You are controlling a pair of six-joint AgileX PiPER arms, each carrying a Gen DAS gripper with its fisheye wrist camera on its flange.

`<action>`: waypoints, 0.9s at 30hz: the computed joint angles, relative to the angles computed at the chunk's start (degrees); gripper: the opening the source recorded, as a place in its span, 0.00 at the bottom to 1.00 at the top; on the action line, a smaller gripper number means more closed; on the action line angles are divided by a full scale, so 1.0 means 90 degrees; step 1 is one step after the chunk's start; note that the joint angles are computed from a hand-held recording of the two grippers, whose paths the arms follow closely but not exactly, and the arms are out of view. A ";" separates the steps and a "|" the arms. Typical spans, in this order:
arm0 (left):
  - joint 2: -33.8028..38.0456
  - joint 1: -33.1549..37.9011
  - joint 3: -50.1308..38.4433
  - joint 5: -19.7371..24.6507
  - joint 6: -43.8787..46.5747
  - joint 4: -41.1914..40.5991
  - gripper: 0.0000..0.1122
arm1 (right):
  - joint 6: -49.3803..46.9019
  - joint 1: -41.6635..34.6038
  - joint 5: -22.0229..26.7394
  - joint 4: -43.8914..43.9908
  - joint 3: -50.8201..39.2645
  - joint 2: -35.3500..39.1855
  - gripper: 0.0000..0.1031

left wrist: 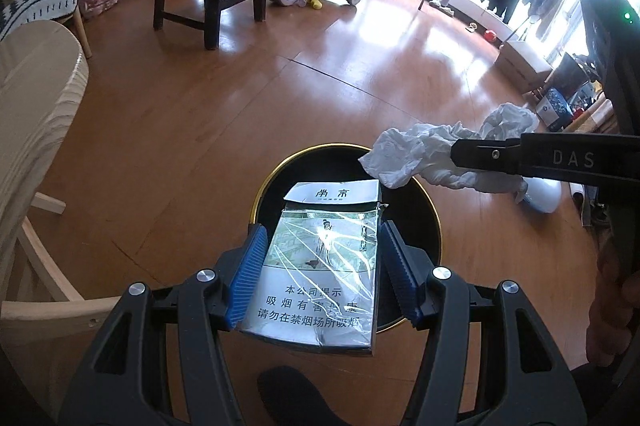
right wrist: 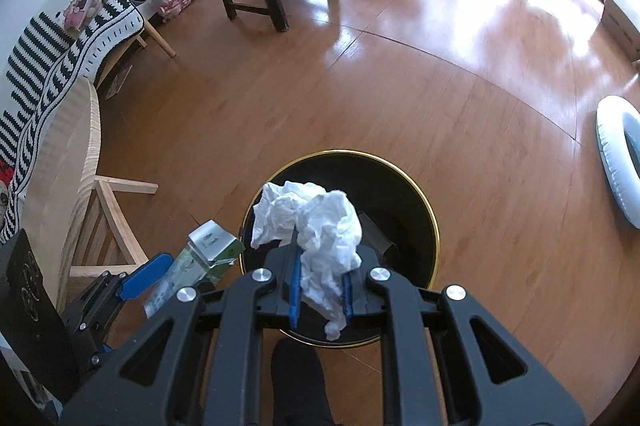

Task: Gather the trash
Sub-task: 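Carry tissue and cigarette pack to the black bin and open both grippers, then return both tools to the table above the trash pile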

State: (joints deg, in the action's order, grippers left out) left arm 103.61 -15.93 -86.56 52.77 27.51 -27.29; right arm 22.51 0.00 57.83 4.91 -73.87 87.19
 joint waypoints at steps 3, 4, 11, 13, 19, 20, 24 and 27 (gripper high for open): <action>0.0030 0.0012 0.0044 -0.0006 0.0015 -0.0052 0.53 | 0.0071 0.0005 0.0022 -0.0072 -0.0023 0.0012 0.18; 0.0021 0.0020 0.0099 -0.0019 0.0013 -0.0049 0.54 | 0.0075 -0.0012 0.0031 -0.0064 -0.0008 -0.0001 0.21; -0.0036 0.0022 0.0194 -0.0126 0.0044 -0.0078 0.69 | 0.0370 0.0188 0.0021 -0.0291 -0.0042 -0.0104 0.67; -0.0102 0.0084 0.0228 -0.0124 0.0091 -0.0120 0.71 | 0.0426 0.0261 0.0035 -0.0340 -0.0114 -0.0089 0.67; -0.0537 0.0552 0.0246 0.0090 0.0336 -0.0279 0.79 | 0.0878 0.0909 0.0154 -0.0849 -0.0771 0.0039 0.68; -0.0617 0.0682 0.0215 0.0146 0.0367 -0.0299 0.80 | 0.0965 0.1073 0.0165 -0.0941 -0.0938 0.0076 0.70; -0.0911 0.1504 -0.0066 0.0505 0.0504 -0.0378 0.82 | 0.1370 0.1978 0.0250 -0.1373 -0.1953 0.0416 0.77; -0.1053 0.2379 -0.0371 0.0891 0.0648 -0.0456 0.82 | 0.1489 0.2744 0.0412 -0.1571 -0.3084 0.0954 0.78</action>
State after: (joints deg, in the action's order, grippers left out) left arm 94.14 5.49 -89.90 60.80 33.34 -31.39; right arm 35.91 24.69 61.54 -9.23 -101.63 95.78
